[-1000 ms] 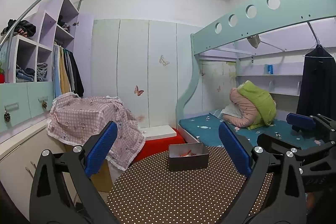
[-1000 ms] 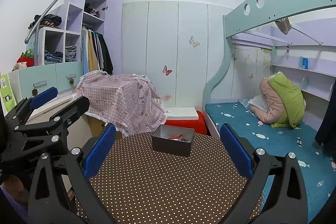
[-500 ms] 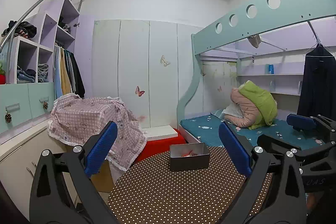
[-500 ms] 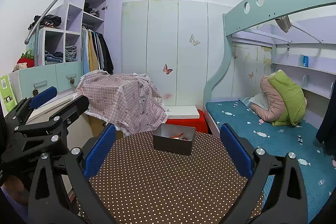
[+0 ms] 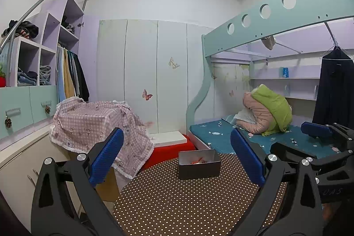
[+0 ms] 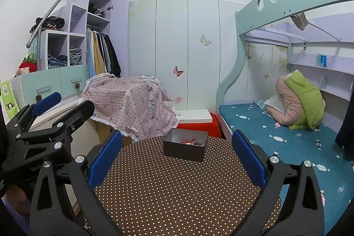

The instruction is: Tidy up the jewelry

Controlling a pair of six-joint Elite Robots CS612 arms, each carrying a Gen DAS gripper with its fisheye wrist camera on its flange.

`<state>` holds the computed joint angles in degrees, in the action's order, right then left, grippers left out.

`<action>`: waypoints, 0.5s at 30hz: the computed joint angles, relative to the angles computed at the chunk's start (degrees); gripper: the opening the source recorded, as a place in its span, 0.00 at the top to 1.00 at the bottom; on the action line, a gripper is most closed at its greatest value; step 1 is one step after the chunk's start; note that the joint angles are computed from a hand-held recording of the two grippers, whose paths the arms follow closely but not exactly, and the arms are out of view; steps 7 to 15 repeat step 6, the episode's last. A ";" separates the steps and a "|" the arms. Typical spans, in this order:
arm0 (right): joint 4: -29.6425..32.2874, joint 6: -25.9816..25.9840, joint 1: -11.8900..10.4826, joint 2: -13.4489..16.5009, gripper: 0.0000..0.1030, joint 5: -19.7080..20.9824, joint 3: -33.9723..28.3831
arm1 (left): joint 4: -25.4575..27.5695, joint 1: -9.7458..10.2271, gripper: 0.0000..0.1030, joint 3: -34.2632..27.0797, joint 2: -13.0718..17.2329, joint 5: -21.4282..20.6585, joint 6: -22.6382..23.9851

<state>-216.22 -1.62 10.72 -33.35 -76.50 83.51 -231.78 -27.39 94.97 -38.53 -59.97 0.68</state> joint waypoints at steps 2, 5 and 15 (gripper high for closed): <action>0.26 0.17 -0.06 0.10 0.07 0.19 -0.17 | 0.24 0.06 0.06 -0.06 0.04 -0.09 -0.13; 0.49 0.39 -0.07 0.13 0.07 0.26 -0.16 | 0.55 0.12 0.06 -0.18 0.07 -0.09 -0.18; 0.49 0.39 -0.07 0.13 0.07 0.26 -0.16 | 0.70 0.14 0.06 -0.28 0.12 -0.06 -0.21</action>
